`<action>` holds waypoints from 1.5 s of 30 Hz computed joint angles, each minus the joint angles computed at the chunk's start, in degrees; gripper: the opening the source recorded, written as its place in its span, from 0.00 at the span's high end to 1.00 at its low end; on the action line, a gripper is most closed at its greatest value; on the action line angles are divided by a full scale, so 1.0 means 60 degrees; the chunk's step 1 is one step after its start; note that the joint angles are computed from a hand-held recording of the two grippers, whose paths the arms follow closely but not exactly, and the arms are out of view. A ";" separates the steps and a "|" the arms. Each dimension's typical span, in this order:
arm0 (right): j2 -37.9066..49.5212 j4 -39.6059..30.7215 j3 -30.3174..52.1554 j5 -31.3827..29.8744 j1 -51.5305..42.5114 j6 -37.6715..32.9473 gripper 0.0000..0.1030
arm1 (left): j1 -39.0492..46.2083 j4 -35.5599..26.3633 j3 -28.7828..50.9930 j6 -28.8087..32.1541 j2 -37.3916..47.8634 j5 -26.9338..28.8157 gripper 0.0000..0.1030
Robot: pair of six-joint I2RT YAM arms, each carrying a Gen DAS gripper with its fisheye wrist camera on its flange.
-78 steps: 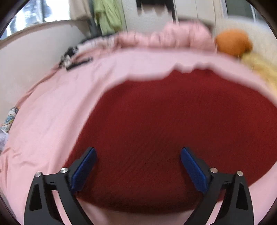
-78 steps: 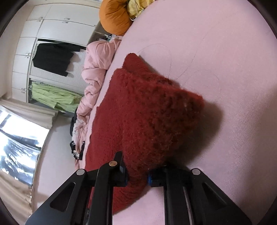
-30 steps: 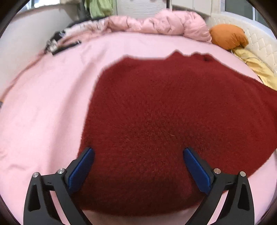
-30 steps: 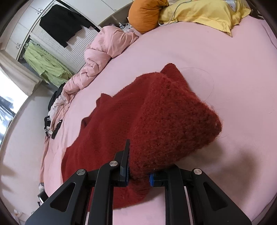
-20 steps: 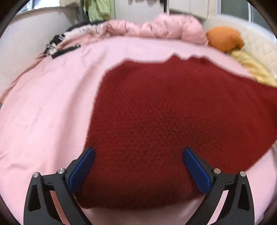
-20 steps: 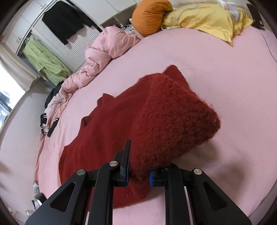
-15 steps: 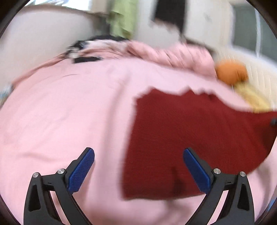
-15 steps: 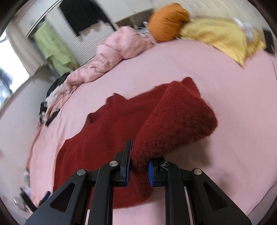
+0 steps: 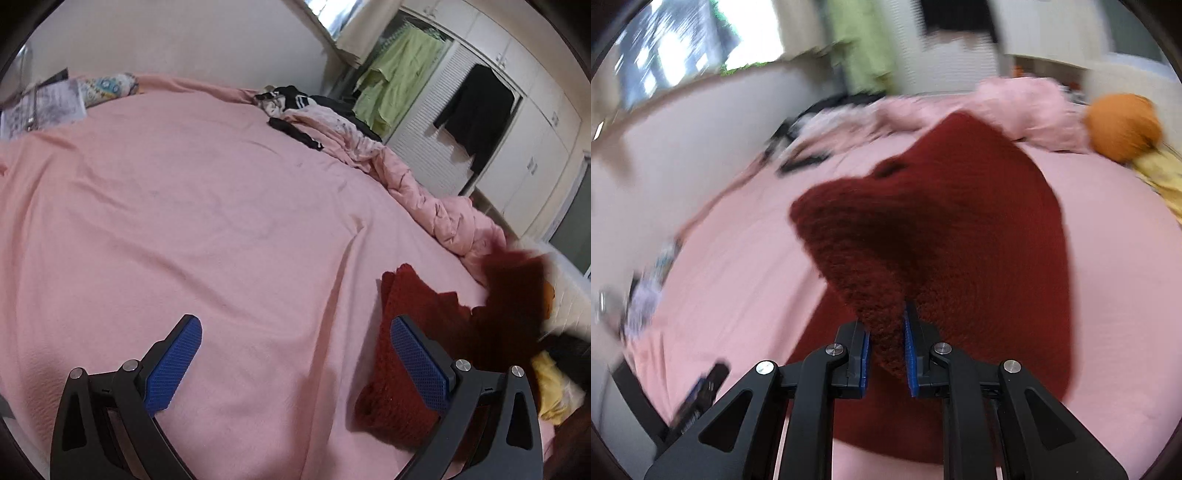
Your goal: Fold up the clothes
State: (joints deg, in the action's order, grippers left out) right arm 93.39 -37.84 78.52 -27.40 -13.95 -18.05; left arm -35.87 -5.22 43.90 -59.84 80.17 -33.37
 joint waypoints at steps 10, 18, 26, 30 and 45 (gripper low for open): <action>0.0572 0.0015 -0.1388 0.0959 0.1246 -0.1175 0.52 | -0.0045 0.0319 -0.0514 -0.0021 -0.0499 0.0100 0.00; 0.1851 -0.5342 0.0366 -0.3632 -0.2584 -0.3599 0.41 | 0.1149 0.4872 -0.2020 -0.0043 -0.0745 0.5024 0.00; 0.4734 -0.6953 0.2579 -0.6439 -0.4988 -0.1683 0.41 | 0.1736 0.4482 0.0672 -0.1247 0.2601 0.8122 0.09; 0.5814 -0.7374 0.3147 -0.7203 -0.4949 -0.0744 0.41 | 0.1654 0.4061 0.1228 -0.1143 0.3031 0.7487 0.36; 0.5563 -0.8101 0.4059 -0.5740 -0.5357 -0.3012 0.86 | 0.0927 0.4856 -0.0611 -0.0724 0.0397 0.5722 0.86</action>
State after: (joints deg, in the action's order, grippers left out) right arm 126.77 -86.44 102.88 -61.84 -46.09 -36.12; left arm -30.30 23.92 40.23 -64.19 82.55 0.96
